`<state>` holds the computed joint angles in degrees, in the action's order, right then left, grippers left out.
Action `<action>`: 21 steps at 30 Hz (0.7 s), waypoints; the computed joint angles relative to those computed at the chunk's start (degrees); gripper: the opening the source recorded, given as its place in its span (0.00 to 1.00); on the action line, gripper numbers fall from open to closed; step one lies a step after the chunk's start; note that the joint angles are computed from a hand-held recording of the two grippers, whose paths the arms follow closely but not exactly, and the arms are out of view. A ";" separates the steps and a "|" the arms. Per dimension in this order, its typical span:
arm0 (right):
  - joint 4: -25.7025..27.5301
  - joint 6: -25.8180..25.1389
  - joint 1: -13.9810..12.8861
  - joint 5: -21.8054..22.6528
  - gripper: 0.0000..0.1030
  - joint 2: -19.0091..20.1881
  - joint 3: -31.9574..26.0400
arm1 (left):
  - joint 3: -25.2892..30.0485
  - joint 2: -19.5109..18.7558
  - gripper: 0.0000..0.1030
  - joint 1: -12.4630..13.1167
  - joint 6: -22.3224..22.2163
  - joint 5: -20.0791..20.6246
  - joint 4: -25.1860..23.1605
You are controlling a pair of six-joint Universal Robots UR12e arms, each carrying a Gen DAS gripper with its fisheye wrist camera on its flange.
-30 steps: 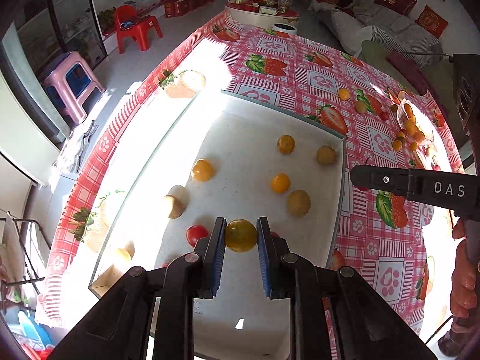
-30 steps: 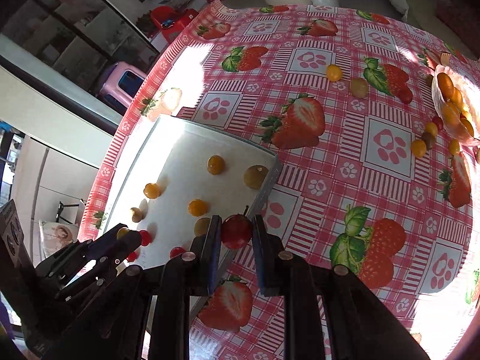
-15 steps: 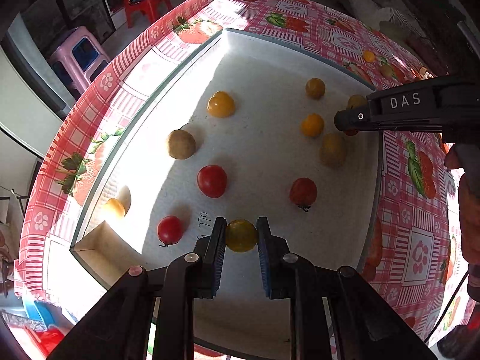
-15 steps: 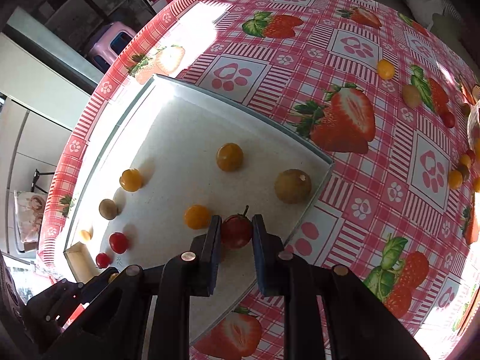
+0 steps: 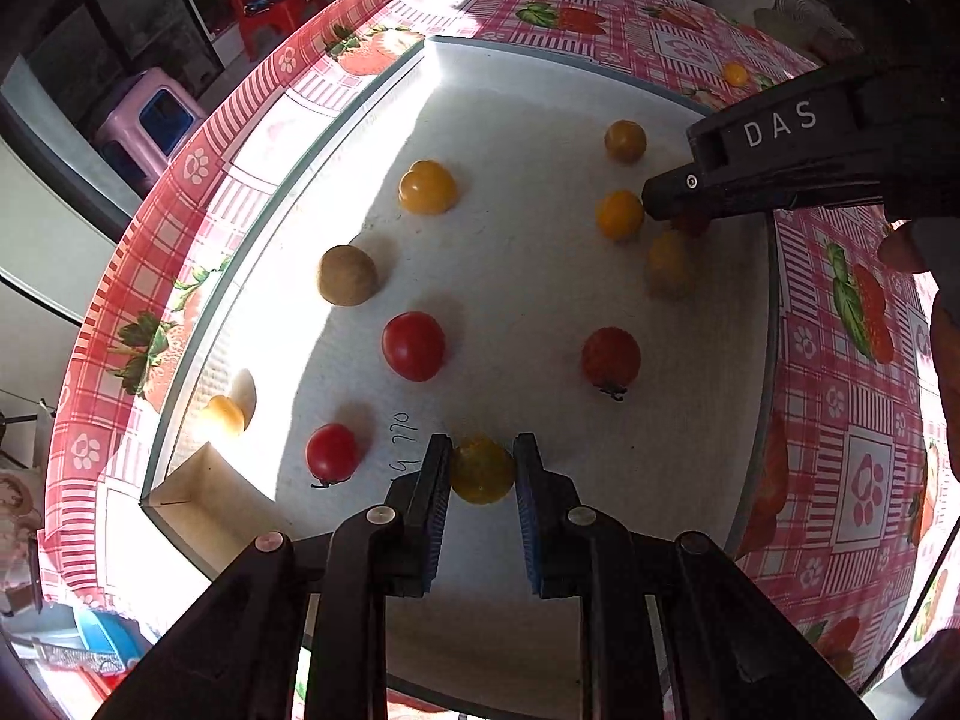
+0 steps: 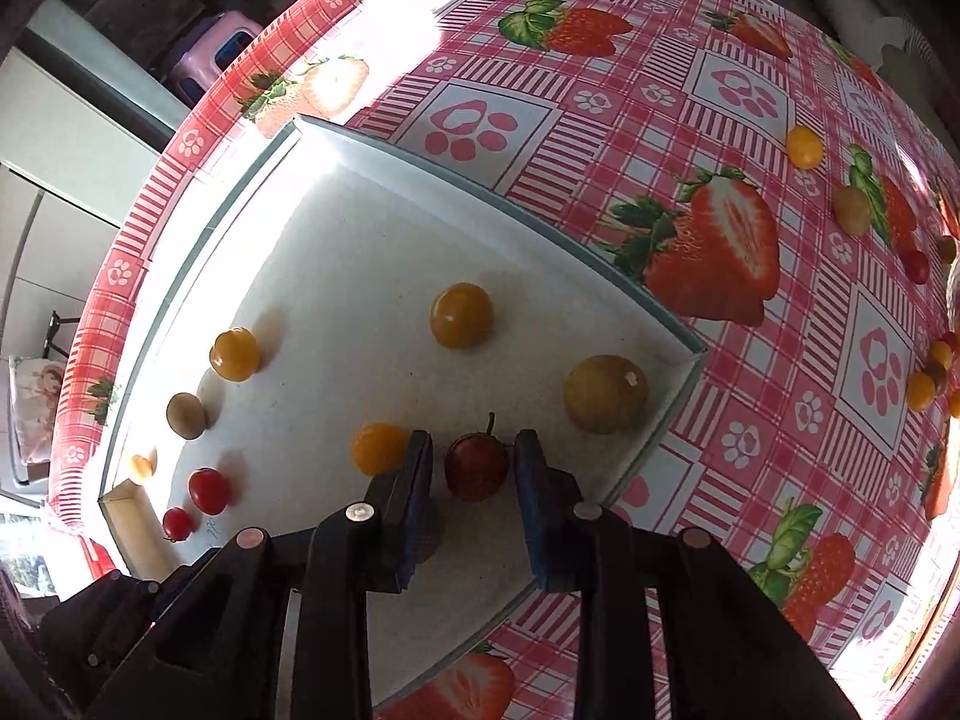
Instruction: Organize fruits
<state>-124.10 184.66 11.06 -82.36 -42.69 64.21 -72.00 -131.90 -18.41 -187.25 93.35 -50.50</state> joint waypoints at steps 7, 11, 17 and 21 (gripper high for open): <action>-3.33 -1.42 -0.07 0.39 0.57 -2.50 2.72 | 0.69 -0.33 0.22 -0.61 1.32 0.61 -0.46; -4.43 -1.20 -0.09 0.02 0.66 -4.05 4.58 | 0.35 0.02 0.95 -0.51 0.65 -1.14 0.62; -5.41 0.47 -0.40 0.27 0.71 -6.24 7.76 | 0.25 0.24 1.00 -0.89 0.83 -0.42 1.65; -4.61 1.71 -0.28 -0.87 0.80 -7.02 8.69 | 0.09 0.63 1.00 -0.98 0.79 0.21 1.04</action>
<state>-128.71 186.37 10.78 -83.22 -49.71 72.89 -71.91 -131.27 -19.39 -186.45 93.56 -49.46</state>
